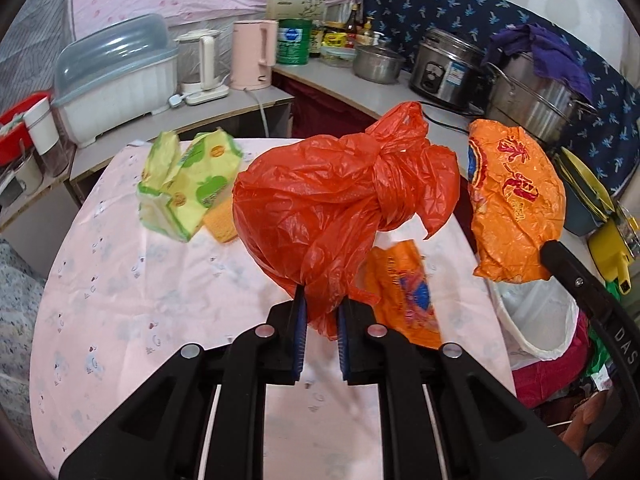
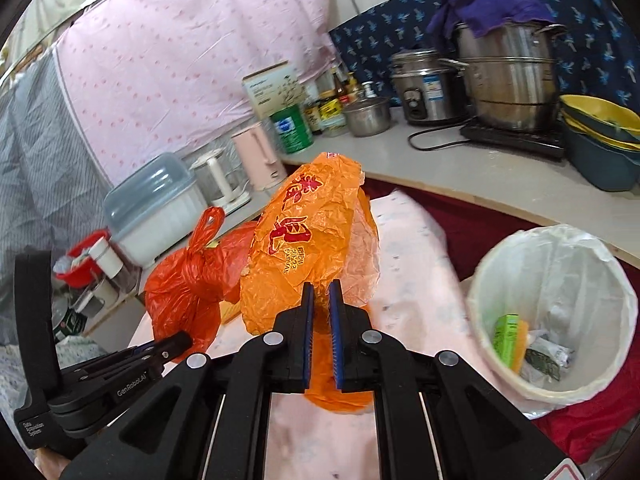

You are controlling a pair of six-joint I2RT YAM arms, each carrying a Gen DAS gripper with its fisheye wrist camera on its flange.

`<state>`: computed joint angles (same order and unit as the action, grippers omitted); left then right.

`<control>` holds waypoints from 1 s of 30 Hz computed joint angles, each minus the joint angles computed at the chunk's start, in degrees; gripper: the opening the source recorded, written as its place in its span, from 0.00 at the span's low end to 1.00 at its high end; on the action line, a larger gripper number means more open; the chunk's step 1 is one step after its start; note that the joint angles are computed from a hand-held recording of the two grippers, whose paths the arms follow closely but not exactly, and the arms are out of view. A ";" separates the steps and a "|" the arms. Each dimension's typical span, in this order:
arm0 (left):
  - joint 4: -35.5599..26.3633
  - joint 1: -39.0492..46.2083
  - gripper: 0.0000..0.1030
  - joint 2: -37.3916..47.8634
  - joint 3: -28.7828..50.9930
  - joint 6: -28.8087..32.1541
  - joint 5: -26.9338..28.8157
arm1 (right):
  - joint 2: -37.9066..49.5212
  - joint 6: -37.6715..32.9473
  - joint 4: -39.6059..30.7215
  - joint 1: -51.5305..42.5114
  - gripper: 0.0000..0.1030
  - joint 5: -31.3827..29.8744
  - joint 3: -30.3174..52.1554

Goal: Collect trash
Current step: 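Carry both bags over the bin and open both grippers to release them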

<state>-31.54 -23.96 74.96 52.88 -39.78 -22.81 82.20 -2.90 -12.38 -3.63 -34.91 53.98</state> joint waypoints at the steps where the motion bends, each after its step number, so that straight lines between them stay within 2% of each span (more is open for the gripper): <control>1: -0.20 -1.13 0.12 0.88 0.95 -0.27 -0.49 | 0.21 -0.32 -0.26 -1.48 0.08 -0.64 0.35; 7: -0.70 -7.05 0.12 8.17 8.19 -0.89 -2.25 | 2.81 -2.38 -1.86 -10.77 0.08 -4.14 2.94; 16: -0.91 -13.73 0.12 21.61 20.78 -0.25 -1.71 | 9.58 -5.79 -3.45 -21.97 0.08 -6.91 7.50; 30: -4.47 -18.20 0.12 41.96 42.61 2.55 2.96 | 19.71 -6.14 -3.79 -30.90 0.08 -7.68 14.91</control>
<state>-36.01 -42.17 116.92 95.50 -37.23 -19.85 101.91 -9.04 -16.18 -34.52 -42.58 68.89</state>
